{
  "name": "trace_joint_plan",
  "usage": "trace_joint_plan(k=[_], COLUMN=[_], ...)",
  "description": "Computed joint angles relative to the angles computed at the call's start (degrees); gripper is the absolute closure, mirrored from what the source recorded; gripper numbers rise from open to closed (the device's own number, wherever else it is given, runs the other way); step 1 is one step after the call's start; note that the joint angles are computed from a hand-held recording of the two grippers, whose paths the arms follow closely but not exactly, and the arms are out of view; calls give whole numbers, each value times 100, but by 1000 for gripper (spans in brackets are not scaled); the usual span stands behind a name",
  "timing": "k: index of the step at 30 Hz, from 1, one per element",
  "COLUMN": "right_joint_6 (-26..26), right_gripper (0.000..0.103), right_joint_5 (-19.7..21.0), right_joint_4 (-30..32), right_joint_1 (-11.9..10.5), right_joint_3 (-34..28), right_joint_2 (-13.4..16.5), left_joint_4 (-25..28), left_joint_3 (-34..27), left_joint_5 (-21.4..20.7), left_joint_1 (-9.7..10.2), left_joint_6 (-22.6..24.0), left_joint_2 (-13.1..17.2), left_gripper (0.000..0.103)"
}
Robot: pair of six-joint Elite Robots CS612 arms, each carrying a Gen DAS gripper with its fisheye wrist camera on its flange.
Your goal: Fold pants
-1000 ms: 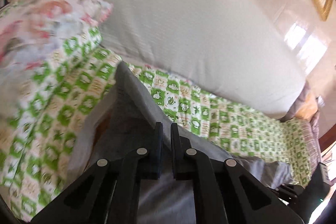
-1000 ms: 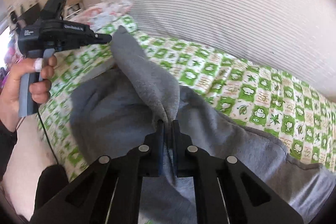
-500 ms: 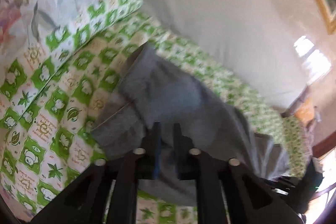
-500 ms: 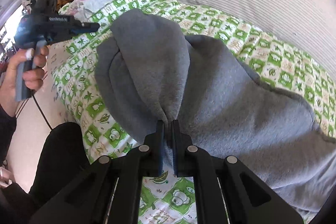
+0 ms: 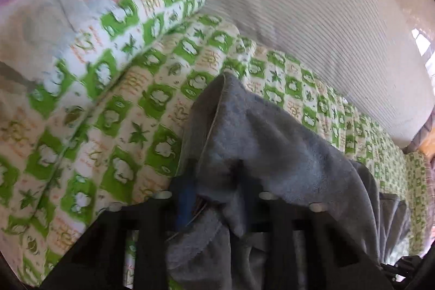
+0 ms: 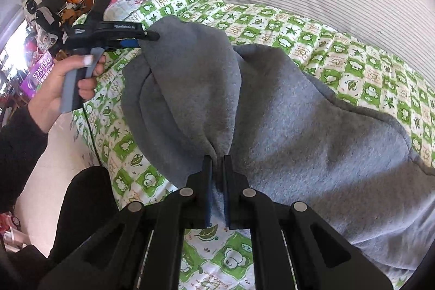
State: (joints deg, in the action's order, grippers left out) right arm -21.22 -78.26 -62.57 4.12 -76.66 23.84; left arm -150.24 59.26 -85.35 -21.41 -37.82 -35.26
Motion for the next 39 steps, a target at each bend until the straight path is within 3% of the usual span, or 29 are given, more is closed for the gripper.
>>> trace_joint_plan(k=[2,5,12,15,18,22,24,25,26,28,32,34,39], right_joint_6=[2,-3,-130,-239,-268,-424,-461,-484,-482,-495,-333,-150,94], right_gripper=[96,96,96,96,96,92,88,77,71,56,54,54,54], right_joint_5=[-22,-24,105,77,-99,-515,-672,-650,-555,-239,375,572,1061], right_joint_4=[-16,-47,-78,148,482,808,852,866,877,798,365,75,-775], right_joint_1=[7,9,-11,-21,1,98,144,148,146,127,160,221,422], right_joint_3=[-24,-58,-190,-238,-183,-102,-97,-96,-89,-77,290,769,2600], right_joint_2=[6,-8,-89,-73,-26,48,65,57,33,-14,-211,-409,-1164], left_joint_4=[-308,-865,-1702,-1646,-1347,-1193,-1430,-1504,-1574,-1909,-2231,-2289,-2435], left_joint_3=[208,616,1587,1704,1624,1701,1874,1963,2049,2276,2371,2256,2049], left_joint_5=[-109,-300,-496,-557,-793,-937,-1067,-1081,-1083,-1102,-1195,-1267,-1128], left_joint_1=[5,11,-6,4,53,93,121,120,110,77,22,22,43], left_joint_6=[-8,-71,118,201,157,-41,-318,-430,-559,-839,-1396,-1706,-2505], left_joint_2=[-96,-333,-954,-974,-806,-730,-769,-806,-842,-907,-849,-720,-499], left_gripper=[88,91,93,93,93,90,84,72,57,48,44,42,42])
